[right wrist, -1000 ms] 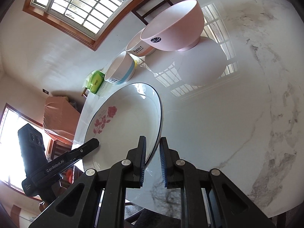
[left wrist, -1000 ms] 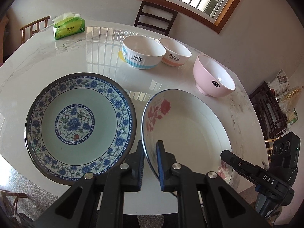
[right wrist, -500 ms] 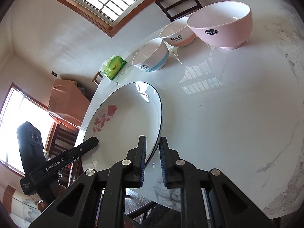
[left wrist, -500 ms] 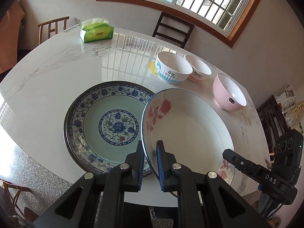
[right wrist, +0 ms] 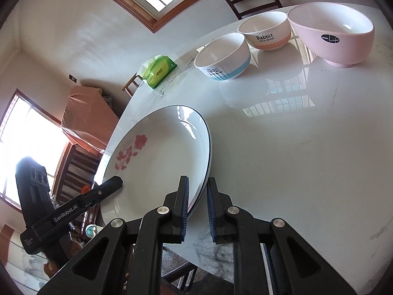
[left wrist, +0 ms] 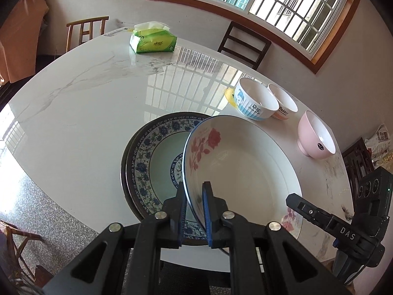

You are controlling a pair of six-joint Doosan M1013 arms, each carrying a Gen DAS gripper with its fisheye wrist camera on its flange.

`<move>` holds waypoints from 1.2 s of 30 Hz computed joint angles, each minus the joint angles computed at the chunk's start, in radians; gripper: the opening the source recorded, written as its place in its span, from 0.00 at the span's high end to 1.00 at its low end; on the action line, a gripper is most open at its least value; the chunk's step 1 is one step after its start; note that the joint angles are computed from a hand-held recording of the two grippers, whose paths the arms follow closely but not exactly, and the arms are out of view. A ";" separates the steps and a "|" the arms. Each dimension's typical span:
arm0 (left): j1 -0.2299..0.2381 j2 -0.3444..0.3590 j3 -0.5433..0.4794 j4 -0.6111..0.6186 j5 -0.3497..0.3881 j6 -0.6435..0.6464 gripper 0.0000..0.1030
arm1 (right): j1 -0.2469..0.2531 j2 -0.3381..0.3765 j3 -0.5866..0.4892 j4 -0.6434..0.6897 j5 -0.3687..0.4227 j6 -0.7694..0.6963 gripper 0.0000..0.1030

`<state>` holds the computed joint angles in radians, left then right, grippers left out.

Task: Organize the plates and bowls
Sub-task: 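Lift the pink-flowered plate with both grippers over the stacked blue plates, then lower the pink-flowered plate onto the blue plate stack and open both grippers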

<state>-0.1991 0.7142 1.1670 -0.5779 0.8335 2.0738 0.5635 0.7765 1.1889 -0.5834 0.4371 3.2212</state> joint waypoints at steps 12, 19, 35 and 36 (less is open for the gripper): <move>0.010 0.041 -0.052 0.031 0.018 -0.047 0.88 | -0.009 0.055 -0.098 0.129 0.060 -0.166 0.85; 0.011 0.055 -0.068 0.044 0.026 -0.061 0.88 | -0.010 0.067 -0.121 0.164 0.074 -0.198 0.85; 0.011 0.068 -0.083 0.060 0.033 -0.074 0.87 | -0.012 0.083 -0.149 0.190 0.092 -0.226 0.85; 0.011 0.068 -0.083 0.061 0.032 -0.076 0.87 | -0.012 0.084 -0.152 0.189 0.095 -0.228 0.85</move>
